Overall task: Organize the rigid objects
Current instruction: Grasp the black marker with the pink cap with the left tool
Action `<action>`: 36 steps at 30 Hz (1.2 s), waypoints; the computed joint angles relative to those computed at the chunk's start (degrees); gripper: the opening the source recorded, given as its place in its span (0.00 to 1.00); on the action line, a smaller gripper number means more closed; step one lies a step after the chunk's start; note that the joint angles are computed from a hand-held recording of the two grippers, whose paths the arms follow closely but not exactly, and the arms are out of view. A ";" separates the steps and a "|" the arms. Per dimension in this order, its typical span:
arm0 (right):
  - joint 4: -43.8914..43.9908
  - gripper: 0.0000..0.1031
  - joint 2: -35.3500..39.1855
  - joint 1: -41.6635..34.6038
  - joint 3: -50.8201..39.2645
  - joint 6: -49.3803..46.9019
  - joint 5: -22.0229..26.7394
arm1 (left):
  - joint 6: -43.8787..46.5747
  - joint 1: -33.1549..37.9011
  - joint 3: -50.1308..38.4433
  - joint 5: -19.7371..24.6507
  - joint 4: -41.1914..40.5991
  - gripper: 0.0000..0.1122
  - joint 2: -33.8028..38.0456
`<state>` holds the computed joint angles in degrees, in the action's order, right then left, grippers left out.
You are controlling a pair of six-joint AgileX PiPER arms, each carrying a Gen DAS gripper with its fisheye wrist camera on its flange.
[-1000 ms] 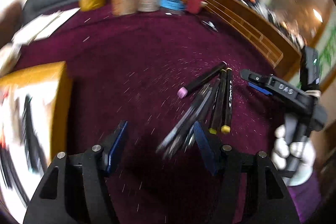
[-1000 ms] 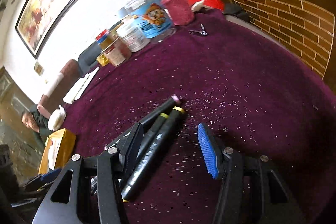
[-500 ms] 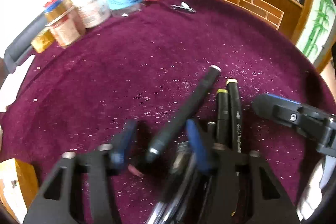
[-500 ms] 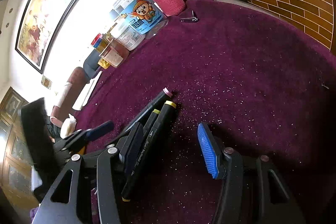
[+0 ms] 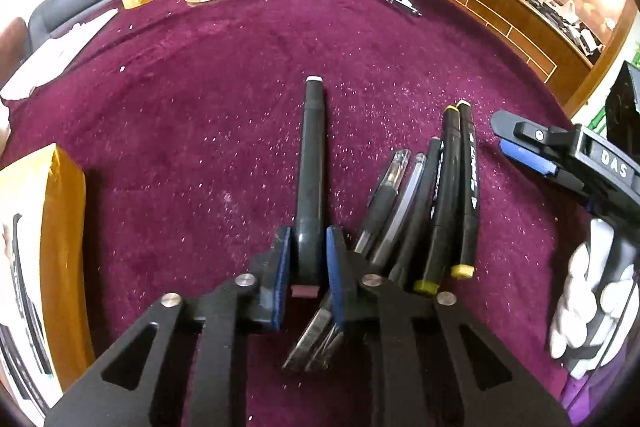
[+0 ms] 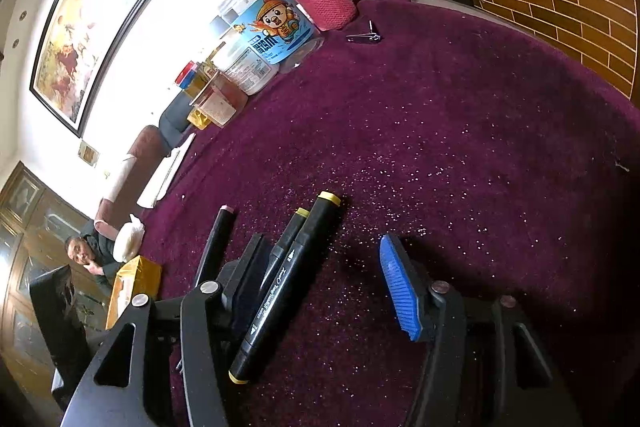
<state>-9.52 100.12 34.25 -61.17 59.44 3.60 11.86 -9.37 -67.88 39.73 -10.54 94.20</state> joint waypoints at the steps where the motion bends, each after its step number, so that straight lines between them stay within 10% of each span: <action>1: -3.81 0.52 0.09 0.19 -0.27 3.60 0.41 | -1.22 -0.73 -0.26 -0.68 0.95 0.23 0.39; 6: -13.47 0.52 0.19 0.67 -0.53 12.92 1.06 | -3.36 -3.54 -0.05 -6.82 4.86 0.38 2.15; 8: -14.92 0.52 0.14 0.63 -0.31 14.44 0.74 | -0.19 -1.63 1.17 -7.51 0.86 0.10 1.28; 23: -21.85 0.54 0.30 1.18 -0.72 20.99 1.54 | 30.08 18.41 15.78 2.56 -36.07 0.11 -19.40; 29: -7.53 0.54 -1.28 3.42 -2.16 5.90 7.20 | 36.07 25.75 17.76 8.57 -41.17 0.11 -22.55; 36: -13.62 0.47 2.98 9.18 -11.71 8.20 20.59 | 39.31 28.49 19.40 10.27 -43.89 0.11 -21.88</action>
<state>-23.14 103.10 43.43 -72.88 67.63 24.19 51.17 19.12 -48.48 50.00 -54.43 72.32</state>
